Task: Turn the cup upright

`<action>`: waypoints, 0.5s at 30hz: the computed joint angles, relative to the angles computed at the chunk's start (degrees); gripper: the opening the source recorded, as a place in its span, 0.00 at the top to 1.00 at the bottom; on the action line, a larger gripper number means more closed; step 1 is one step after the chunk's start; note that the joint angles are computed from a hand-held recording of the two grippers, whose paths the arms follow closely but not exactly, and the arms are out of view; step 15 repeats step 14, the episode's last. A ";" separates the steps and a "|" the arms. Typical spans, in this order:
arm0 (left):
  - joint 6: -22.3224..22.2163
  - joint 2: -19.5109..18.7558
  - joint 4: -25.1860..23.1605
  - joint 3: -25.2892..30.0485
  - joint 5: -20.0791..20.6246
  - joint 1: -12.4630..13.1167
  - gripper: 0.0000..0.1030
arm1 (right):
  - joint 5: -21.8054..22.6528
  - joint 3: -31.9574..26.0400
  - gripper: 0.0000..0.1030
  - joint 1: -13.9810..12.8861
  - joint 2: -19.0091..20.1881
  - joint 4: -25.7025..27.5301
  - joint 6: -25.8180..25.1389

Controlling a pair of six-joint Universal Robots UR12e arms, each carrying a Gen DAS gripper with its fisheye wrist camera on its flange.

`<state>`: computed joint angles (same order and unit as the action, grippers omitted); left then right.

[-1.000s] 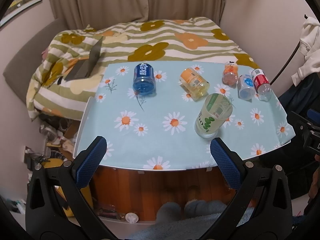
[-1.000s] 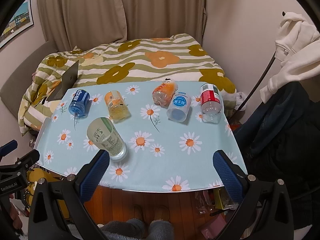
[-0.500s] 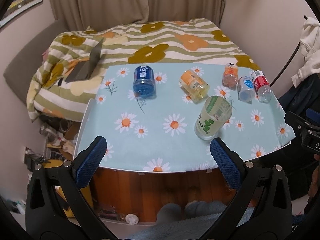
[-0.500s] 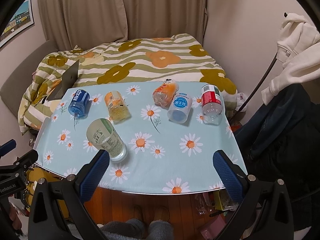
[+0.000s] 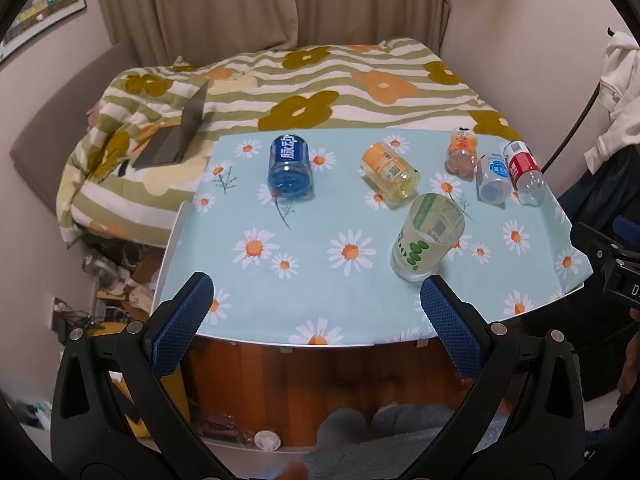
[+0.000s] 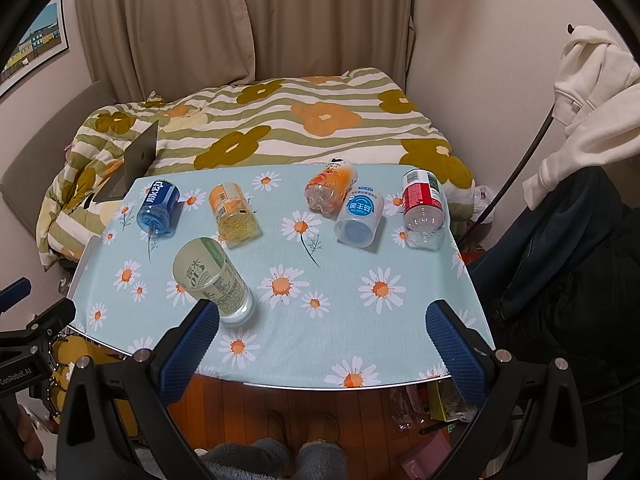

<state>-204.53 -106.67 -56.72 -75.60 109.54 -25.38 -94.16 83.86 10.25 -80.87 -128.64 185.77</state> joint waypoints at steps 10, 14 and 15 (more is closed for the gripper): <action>-0.99 -0.21 -0.05 0.22 3.91 -0.67 0.00 | -0.15 -0.26 0.00 0.12 0.15 0.08 0.01; -1.10 -0.20 0.25 0.08 3.64 -0.67 0.00 | -0.09 -0.34 0.00 0.14 0.23 0.03 0.03; -1.10 -0.20 0.25 0.08 3.64 -0.67 0.00 | -0.09 -0.34 0.00 0.14 0.23 0.03 0.03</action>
